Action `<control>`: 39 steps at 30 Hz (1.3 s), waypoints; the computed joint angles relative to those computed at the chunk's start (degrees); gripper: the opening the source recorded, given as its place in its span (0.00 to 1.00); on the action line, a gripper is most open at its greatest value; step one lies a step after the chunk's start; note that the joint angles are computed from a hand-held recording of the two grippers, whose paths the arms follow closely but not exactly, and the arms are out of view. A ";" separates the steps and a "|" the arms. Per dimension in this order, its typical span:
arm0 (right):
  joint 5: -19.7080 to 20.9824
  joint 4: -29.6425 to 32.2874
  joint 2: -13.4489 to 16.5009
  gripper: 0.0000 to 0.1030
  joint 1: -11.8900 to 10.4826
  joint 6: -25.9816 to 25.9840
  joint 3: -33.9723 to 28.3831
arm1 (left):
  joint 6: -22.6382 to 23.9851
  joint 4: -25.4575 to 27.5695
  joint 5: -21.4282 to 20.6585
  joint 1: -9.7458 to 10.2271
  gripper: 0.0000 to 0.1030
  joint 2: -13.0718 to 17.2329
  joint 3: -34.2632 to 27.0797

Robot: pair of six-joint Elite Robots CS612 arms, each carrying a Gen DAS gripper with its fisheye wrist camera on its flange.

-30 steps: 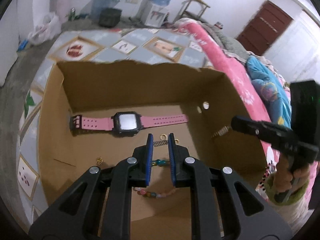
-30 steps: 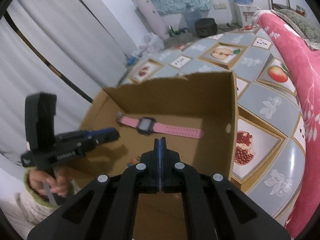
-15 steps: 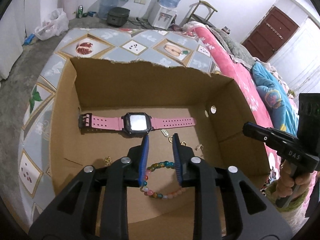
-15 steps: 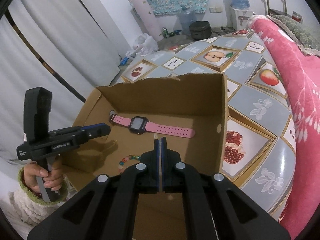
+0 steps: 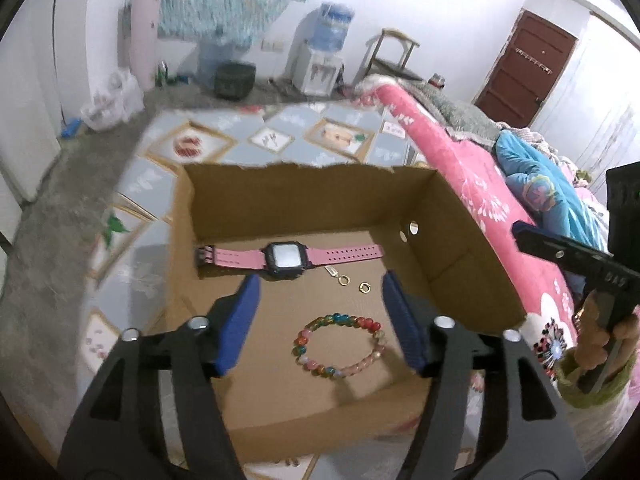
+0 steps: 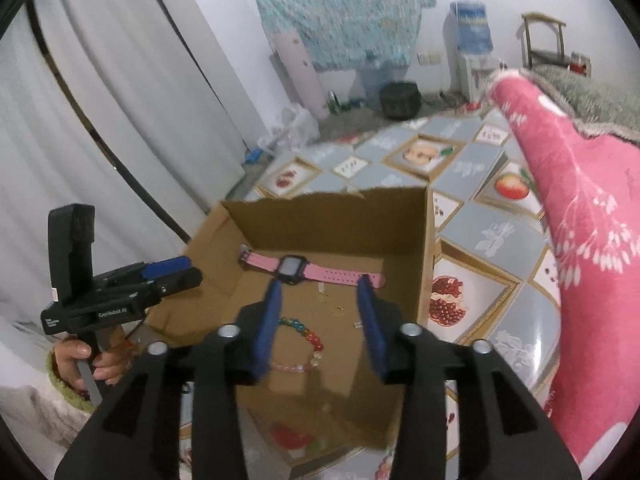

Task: Organize jewelry
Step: 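Open both grippers to drop the gold charms into the box, then withdraw both tools to the butterfly earring and orange bead bracelet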

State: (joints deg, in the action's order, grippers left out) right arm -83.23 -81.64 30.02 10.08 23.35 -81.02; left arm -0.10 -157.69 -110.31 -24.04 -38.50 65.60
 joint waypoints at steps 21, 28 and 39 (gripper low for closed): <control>-5.86 17.30 6.54 0.93 6.41 -1.57 -12.05 | 9.40 -5.27 2.99 -0.17 0.86 -7.83 18.96; -11.42 26.83 6.36 0.93 8.34 -1.15 -9.90 | 9.81 0.22 7.56 -2.88 0.86 -5.43 17.31; -15.51 30.31 7.13 0.94 9.17 3.16 -10.13 | 7.37 2.55 15.74 -5.34 0.87 -4.12 16.43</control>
State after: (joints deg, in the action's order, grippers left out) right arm -98.74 -51.33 37.14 19.25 26.51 -91.15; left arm 7.27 -155.14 -94.57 -29.38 -42.62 82.03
